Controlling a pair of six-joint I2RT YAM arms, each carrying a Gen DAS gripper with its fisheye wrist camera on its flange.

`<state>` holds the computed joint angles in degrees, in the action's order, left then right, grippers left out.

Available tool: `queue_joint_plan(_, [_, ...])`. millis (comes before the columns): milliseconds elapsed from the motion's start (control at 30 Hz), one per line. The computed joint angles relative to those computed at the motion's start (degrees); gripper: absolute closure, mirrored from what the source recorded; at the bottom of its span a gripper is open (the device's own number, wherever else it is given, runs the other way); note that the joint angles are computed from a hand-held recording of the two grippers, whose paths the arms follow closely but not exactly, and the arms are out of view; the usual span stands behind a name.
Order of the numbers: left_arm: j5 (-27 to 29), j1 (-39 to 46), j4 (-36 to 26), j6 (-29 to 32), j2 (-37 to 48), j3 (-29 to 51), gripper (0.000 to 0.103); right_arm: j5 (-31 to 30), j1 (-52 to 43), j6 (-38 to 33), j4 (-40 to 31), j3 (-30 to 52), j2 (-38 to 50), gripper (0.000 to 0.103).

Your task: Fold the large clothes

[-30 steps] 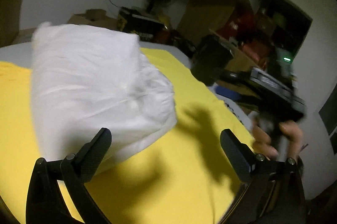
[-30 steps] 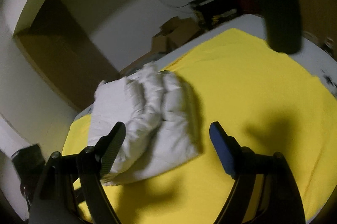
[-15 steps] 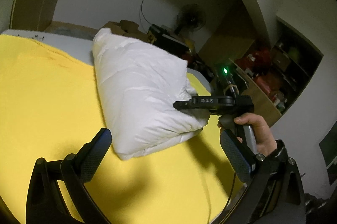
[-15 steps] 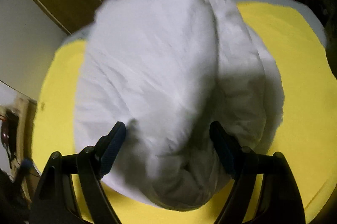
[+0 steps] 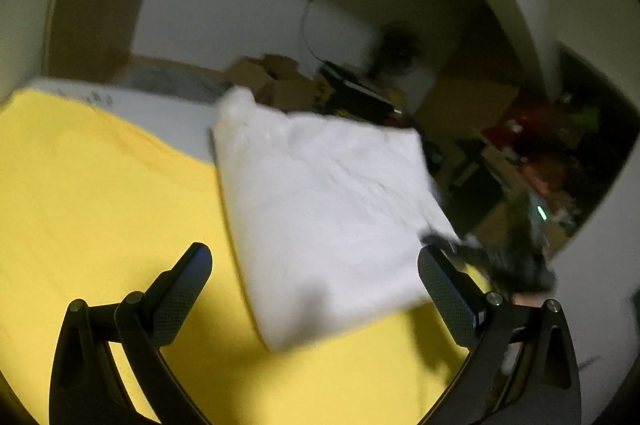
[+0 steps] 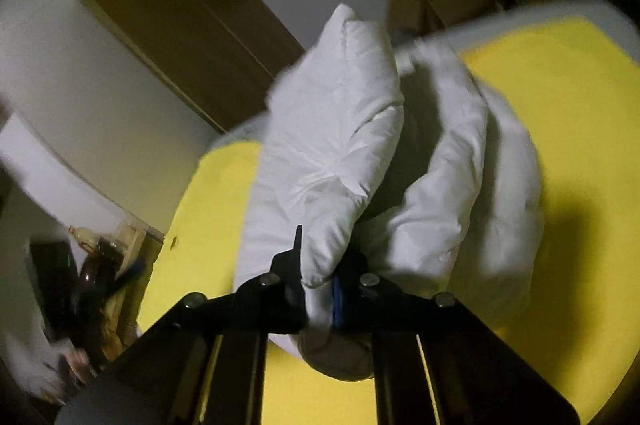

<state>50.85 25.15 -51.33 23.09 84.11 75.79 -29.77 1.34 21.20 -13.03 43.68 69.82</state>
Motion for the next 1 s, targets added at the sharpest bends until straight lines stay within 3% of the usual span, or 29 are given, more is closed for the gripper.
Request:
queue_joint_plan(67, [-7.5, -5.7, 7.2, -7.9, 0.5, 1.7, 0.001, 0.9, 0.3, -0.2, 1.2, -0.8, 2.1, 0.094])
queue_joint_plan(167, [-17.1, -15.5, 11.2, -12.1, 6.3, 7.7, 0.001, -0.8, -1.5, 0.4, 5.9, -4.2, 6.3, 0.094])
queue_joint_plan(333, [-36.0, -30.2, 11.3, -15.0, 26.0, 24.1, 0.002, -6.4, -4.8, 2.4, 13.8, -8.7, 9.9, 0.093])
queue_joint_plan(400, [-39.7, -32.6, 9.9, -15.2, 33.2, 30.4, 0.002, -6.2, -5.4, 1.2, 15.4, -9.6, 10.7, 0.093])
queue_joint_plan(500, [-41.8, -34.5, 8.1, -13.5, 41.4, 37.5, 0.0, -5.7, -5.3, 0.6, 19.1, -11.4, 11.8, 0.092])
queue_joint_plan(633, [-42.7, -35.1, 12.7, -12.8, 43.5, 35.6, 0.0, -11.2, -8.5, 0.8, 27.3, -13.5, 16.7, 0.092])
queue_joint_plan(700, [-42.5, -35.0, 13.7, -13.6, 44.5, 35.5, 0.0, -13.7, -9.7, 2.0, 27.4, -12.8, 18.7, 0.092])
queue_joint_plan(800, [-42.4, -35.3, 19.0, -14.4, 44.4, 31.9, 0.0, -10.7, -7.4, 2.3, 26.4, -12.4, 17.7, 0.092])
queue_joint_plan(1000, [-43.1, -36.1, 25.1, -16.0, 43.9, 27.5, 0.0, -10.7, -7.9, 1.9, 24.2, -11.0, 18.1, 0.092])
